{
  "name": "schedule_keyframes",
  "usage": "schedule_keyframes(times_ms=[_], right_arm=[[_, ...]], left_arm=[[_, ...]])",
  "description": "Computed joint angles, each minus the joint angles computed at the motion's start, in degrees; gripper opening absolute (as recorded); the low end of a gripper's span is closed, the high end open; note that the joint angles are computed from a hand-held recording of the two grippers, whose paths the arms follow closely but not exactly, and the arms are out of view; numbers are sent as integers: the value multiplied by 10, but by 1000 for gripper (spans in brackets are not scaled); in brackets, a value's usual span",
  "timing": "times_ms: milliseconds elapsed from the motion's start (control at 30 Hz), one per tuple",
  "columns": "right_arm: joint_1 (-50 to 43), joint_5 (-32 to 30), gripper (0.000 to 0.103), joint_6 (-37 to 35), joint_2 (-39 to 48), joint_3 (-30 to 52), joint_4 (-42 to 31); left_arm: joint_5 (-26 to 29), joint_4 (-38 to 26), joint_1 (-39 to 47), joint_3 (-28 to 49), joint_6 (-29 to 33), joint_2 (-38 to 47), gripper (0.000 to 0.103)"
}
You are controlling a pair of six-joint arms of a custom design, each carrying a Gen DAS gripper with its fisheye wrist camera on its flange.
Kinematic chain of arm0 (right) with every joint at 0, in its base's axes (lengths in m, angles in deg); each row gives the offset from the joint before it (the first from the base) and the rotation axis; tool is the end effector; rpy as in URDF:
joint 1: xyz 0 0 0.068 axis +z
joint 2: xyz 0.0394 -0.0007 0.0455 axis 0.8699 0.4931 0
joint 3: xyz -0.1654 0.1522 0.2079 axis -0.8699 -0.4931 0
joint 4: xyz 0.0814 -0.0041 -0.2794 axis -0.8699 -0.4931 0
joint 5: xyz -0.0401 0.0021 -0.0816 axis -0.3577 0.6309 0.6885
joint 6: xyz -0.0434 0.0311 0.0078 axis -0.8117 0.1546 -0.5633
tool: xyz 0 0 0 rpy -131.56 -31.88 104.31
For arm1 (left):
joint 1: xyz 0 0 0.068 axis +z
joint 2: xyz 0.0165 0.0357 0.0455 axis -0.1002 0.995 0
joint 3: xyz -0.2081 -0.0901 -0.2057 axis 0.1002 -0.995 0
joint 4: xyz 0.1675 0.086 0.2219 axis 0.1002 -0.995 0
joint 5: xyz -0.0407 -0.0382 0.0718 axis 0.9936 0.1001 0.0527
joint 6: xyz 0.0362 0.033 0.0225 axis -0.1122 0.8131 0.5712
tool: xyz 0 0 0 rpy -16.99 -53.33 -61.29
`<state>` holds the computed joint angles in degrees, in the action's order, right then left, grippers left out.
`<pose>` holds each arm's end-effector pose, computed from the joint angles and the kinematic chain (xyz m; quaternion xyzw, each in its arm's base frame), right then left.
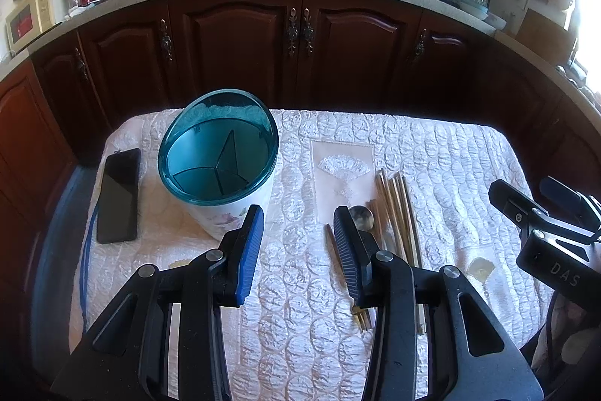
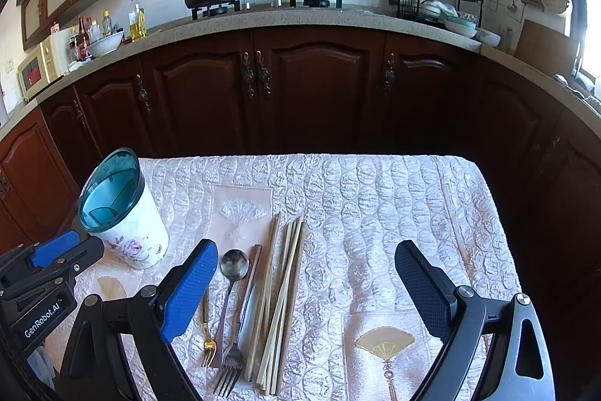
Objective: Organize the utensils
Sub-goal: 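Move both grippers toward the utensils lying beside the cup, then grasp the gold fork with the left gripper while the right gripper grasps a wooden chopstick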
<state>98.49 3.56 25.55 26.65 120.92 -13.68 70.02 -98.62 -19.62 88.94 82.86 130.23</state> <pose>0.2180 0.1400 0.3796 0.1479 0.8785 -0.0723 0.4485 0.3422 -0.0940 0.3832 0.2281 0.8948 -0.1366 0.3586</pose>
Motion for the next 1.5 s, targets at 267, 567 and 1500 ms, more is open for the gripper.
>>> schedule_keyframes(times_ms=[267,567,1500], right_arm=[[-17,-23,94,-9,3,-16,18],[-63,-85,94,-48,12,-49,62],[-314,-455,19,-166,209,-38,234]], left_arm=[[-9,2,-7,-3,-1,16,38],[-15,1,-15,-5,-7,43,38],[-31,-23,-80,80,-51,238,38]])
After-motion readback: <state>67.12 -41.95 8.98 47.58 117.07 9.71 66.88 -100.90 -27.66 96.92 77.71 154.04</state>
